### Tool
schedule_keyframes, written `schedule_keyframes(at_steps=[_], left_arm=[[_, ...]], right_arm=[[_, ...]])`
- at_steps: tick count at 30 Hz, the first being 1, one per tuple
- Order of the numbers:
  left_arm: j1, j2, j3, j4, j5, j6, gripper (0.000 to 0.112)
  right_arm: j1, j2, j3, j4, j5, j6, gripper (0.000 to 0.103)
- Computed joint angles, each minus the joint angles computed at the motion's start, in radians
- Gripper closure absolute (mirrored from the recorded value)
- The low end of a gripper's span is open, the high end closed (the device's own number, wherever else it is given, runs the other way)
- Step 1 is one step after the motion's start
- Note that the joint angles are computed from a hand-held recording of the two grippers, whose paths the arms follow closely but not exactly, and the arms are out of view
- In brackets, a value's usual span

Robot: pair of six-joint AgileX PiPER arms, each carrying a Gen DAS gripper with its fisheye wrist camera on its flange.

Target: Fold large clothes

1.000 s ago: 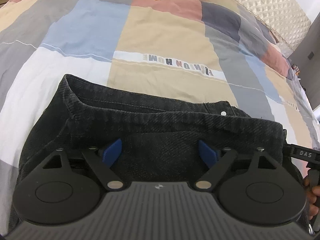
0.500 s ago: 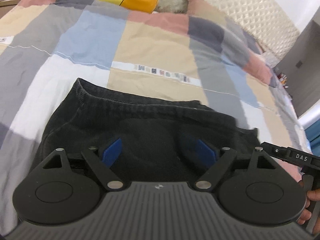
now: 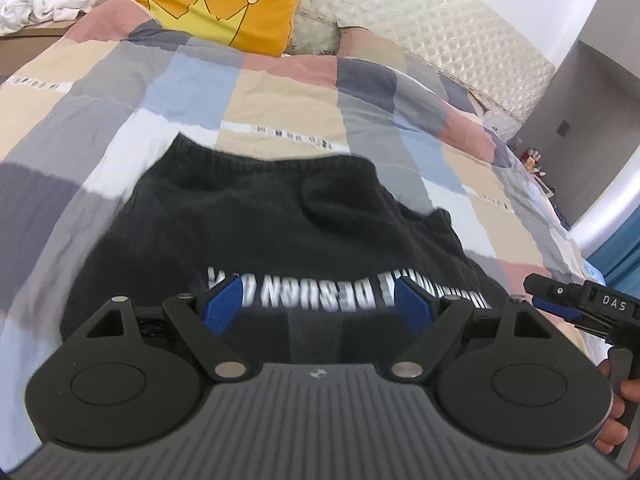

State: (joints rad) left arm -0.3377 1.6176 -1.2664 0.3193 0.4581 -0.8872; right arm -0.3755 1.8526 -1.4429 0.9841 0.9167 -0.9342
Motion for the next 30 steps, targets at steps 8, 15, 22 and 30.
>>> schedule_keyframes(at_steps=[8, 15, 22, 30], left_arm=[[-0.192, -0.018, 0.051, 0.389, 0.059, -0.387, 0.026], [-0.199, 0.125, -0.064, 0.475, 0.095, -0.431, 0.026], [-0.193, 0.2, -0.077, 0.45, 0.108, -0.383, 0.029], [-0.205, 0.252, -0.084, 0.457, 0.125, -0.4, 0.029]], right_arm=[[-0.113, -0.065, 0.195, 0.111, 0.013, -0.259, 0.045], [-0.072, -0.017, 0.228, 0.22, -0.061, -0.406, 0.046], [-0.059, 0.02, 0.26, 0.209, -0.095, -0.465, 0.046], [-0.071, 0.066, 0.23, 0.146, -0.058, -0.39, 0.047]])
